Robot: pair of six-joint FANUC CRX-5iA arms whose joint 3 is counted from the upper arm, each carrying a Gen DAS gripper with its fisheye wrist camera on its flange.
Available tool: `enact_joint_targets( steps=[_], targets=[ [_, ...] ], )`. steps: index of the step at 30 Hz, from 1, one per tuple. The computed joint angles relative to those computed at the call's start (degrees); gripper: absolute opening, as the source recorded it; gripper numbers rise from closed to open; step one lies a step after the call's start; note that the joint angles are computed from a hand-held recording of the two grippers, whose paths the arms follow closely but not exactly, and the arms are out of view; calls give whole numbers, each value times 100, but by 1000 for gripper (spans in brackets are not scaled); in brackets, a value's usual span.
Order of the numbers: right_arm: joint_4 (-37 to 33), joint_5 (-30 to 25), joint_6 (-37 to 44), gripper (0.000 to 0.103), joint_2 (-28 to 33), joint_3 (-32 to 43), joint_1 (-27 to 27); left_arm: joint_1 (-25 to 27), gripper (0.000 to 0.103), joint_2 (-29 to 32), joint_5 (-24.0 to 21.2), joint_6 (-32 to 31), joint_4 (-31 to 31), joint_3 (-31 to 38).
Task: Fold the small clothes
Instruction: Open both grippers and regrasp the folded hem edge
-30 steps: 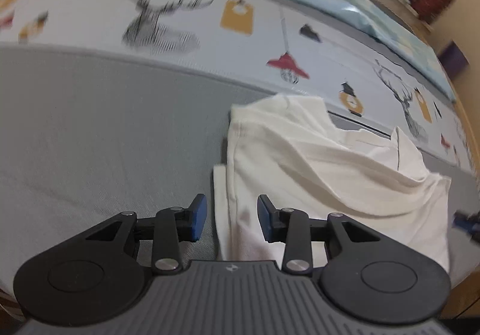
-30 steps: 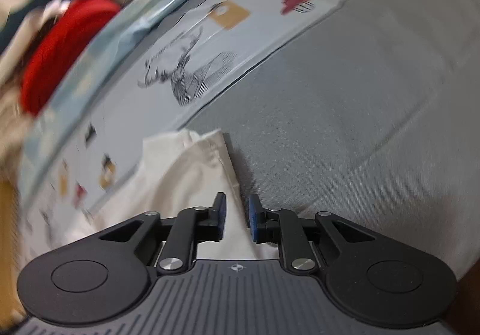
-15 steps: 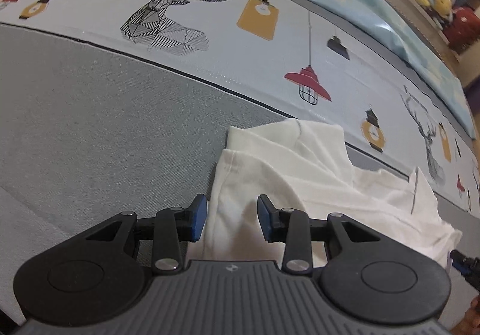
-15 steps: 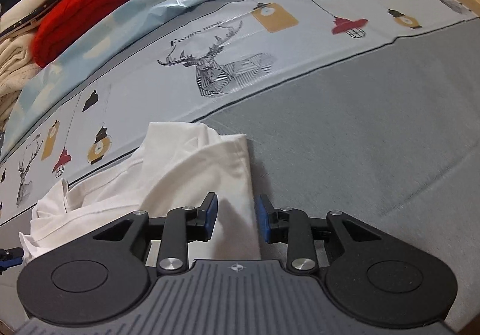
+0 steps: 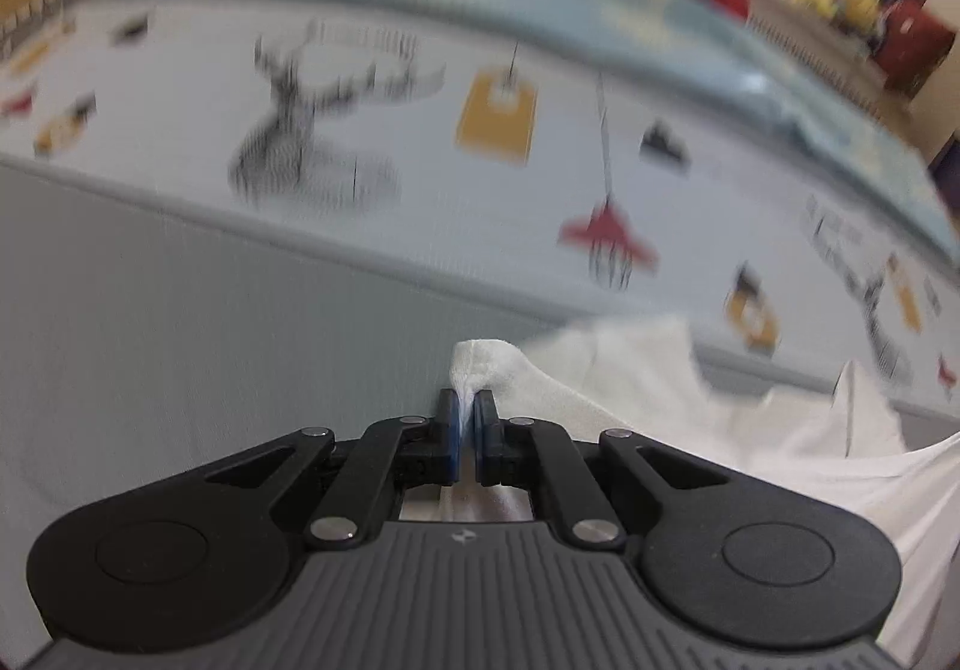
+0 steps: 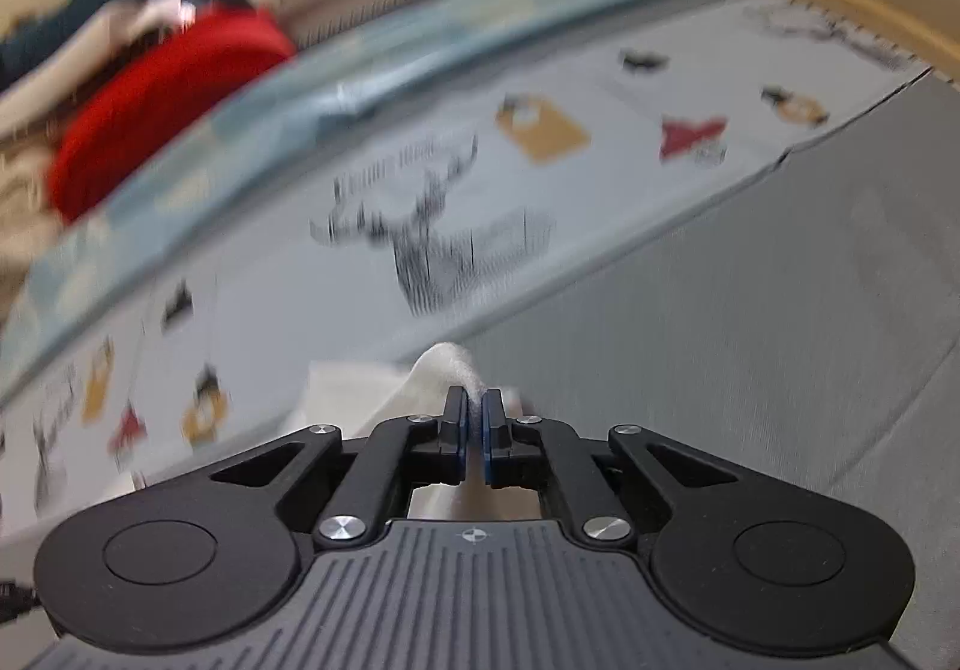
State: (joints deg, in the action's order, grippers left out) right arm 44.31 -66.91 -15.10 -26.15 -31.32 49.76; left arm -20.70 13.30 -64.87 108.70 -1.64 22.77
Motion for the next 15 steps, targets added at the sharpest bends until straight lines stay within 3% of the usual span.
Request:
enact_joint_targets(
  steps=[5,6,8,9,10,15],
  targets=[
    [1332,11,-776,4,28,-360,-17,-8,8,-271,881,416,-310,-273],
    [1403,6,-761,5,76,-360,-67,-28,10,-246,861,529,-408,-209],
    [1157,-384,-459,11,391,-86,-78,71,30,-183,755,331,-100,-201],
    [907,-511,-274,29,509,75,-118,182,35,-143,699,87,288,-254],
    [697,-464,-152,37,501,135,-156,225,35,-70,521,-37,453,-201],
    [-84,-117,283,37,150,152,-212,436,35,-18,-124,-783,1072,-302]
  ],
)
